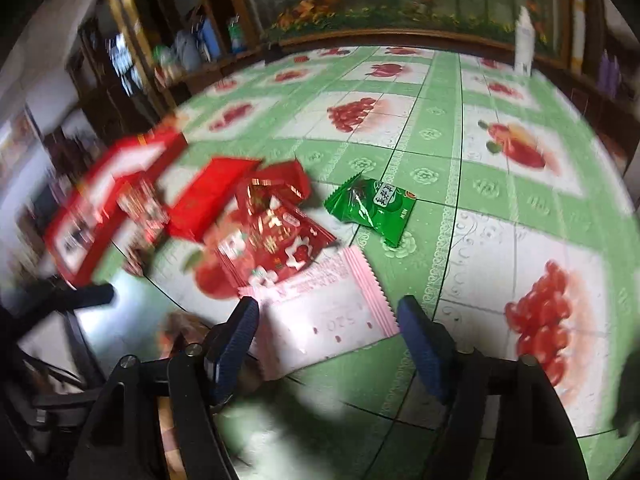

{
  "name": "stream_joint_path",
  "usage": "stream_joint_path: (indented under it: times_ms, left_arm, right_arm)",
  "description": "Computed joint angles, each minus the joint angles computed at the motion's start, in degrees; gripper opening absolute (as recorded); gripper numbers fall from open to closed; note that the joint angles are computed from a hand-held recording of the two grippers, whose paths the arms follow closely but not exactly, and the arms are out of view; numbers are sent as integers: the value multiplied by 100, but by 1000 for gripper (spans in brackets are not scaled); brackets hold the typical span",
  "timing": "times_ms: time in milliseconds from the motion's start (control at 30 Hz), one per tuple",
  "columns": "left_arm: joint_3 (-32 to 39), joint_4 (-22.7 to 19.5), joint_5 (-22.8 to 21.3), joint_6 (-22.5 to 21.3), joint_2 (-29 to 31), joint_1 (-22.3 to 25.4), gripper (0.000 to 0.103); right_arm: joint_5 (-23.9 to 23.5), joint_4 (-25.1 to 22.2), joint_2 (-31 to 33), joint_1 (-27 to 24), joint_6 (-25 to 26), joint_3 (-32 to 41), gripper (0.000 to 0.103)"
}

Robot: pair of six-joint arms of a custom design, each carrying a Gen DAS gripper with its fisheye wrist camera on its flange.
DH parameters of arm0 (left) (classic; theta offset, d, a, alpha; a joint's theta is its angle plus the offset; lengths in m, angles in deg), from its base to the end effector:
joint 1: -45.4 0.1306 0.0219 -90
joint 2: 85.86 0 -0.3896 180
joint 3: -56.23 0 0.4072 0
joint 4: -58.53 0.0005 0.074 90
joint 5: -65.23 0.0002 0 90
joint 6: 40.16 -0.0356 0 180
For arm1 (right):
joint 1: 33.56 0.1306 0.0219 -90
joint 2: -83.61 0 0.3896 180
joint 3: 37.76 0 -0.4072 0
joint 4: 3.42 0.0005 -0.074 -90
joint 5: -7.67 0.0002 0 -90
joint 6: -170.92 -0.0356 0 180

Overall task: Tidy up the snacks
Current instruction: 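Grasp brown snack bag with left tool while right tool grasps pink packet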

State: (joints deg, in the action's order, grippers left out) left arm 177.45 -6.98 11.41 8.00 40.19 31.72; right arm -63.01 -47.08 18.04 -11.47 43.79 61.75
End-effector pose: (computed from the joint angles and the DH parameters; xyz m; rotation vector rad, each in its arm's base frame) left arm 0.6666 -0.1844 0.3145 1.3280 2.2102 -0.7071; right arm 0.5906 0.2265 0.2886 0.4466 2.4670 -0.0226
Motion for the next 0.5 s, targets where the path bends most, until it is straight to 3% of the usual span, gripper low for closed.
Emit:
stream_joint_path:
  times_ms: [100, 233, 267, 300, 433, 500]
  left_arm:
    - [25, -124, -40, -88, 18, -6, 86]
    - [-17, -227, -113, -210, -3, -71, 86]
    - [-42, -251, -151, -276, -14, -106, 86]
    - [-65, -255, -211, -318, -22, -140, 86]
    - [12, -406, -435, -289, 76, -271, 86]
    - [-30, -265, -613, -178, 90, -337, 86]
  right_arm:
    - [130, -314, 104, 103, 363, 189, 57]
    - [223, -71, -186, 104, 211, -201, 40]
    - [284, 1, -267, 104, 124, -317, 31]
    - [250, 86, -344, 84, 61, -437, 13]
    - [-200, 782, -669, -75, -249, -983, 12]
    - [-321, 916, -714, -114, -311, -1063, 11]
